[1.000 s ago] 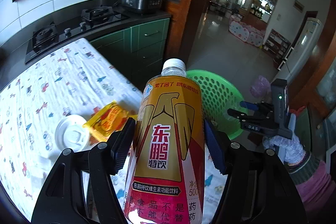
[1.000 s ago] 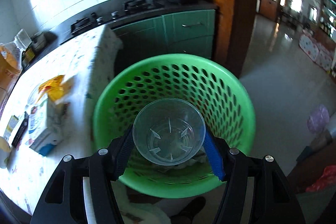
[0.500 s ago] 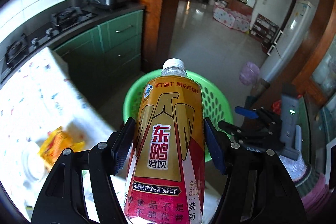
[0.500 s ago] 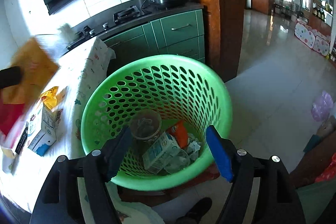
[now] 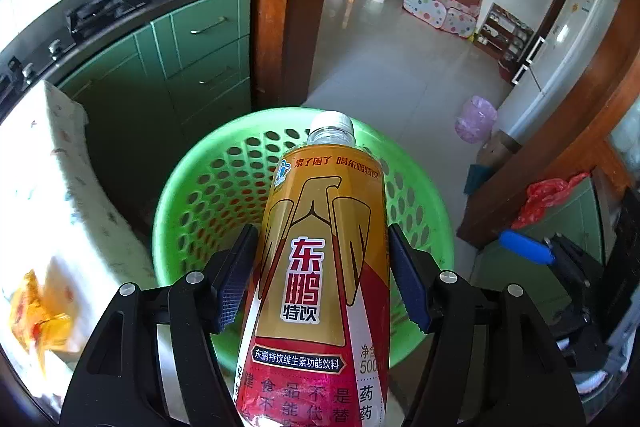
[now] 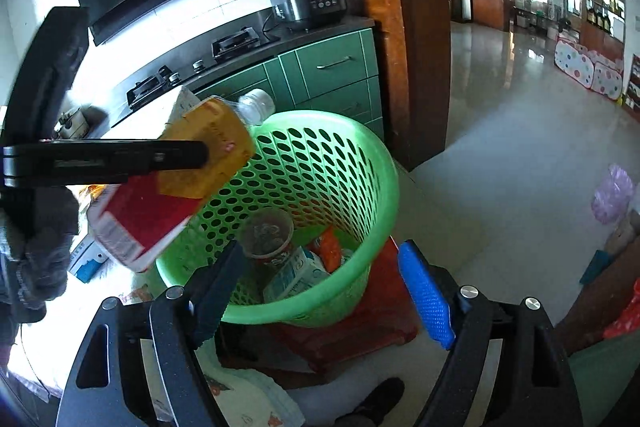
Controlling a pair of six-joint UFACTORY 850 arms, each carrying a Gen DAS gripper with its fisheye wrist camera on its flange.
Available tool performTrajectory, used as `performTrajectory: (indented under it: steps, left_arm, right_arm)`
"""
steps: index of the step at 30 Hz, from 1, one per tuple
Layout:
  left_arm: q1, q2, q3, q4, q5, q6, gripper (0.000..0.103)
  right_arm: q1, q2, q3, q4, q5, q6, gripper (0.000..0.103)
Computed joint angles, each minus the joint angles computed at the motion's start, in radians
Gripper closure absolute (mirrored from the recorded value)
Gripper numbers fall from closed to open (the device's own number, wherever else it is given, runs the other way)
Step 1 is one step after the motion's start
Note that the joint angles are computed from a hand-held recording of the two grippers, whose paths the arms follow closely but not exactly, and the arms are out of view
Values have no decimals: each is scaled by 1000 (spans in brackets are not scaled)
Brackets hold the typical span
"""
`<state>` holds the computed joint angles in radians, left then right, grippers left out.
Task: Collect trash
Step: 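Carry the bottle and clear bowl over the green basket and open both grippers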
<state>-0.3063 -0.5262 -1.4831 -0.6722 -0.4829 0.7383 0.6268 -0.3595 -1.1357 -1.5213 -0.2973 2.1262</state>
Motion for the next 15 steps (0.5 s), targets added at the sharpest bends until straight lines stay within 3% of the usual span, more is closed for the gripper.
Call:
performTrajectory:
  steps: [9,13,15]
  left_arm:
    - [-16,-64,-32,-115,-14,59,34]
    - [0,-42,7,-279,-10,211,27]
    - [4,-25,21,-274,-11,210,27]
  right_arm:
    - [-10,13,39,-63,11,103,26]
    - [-7,18,45,-77,11,131,26]
    - [-2,18,42,-74,10,133,26]
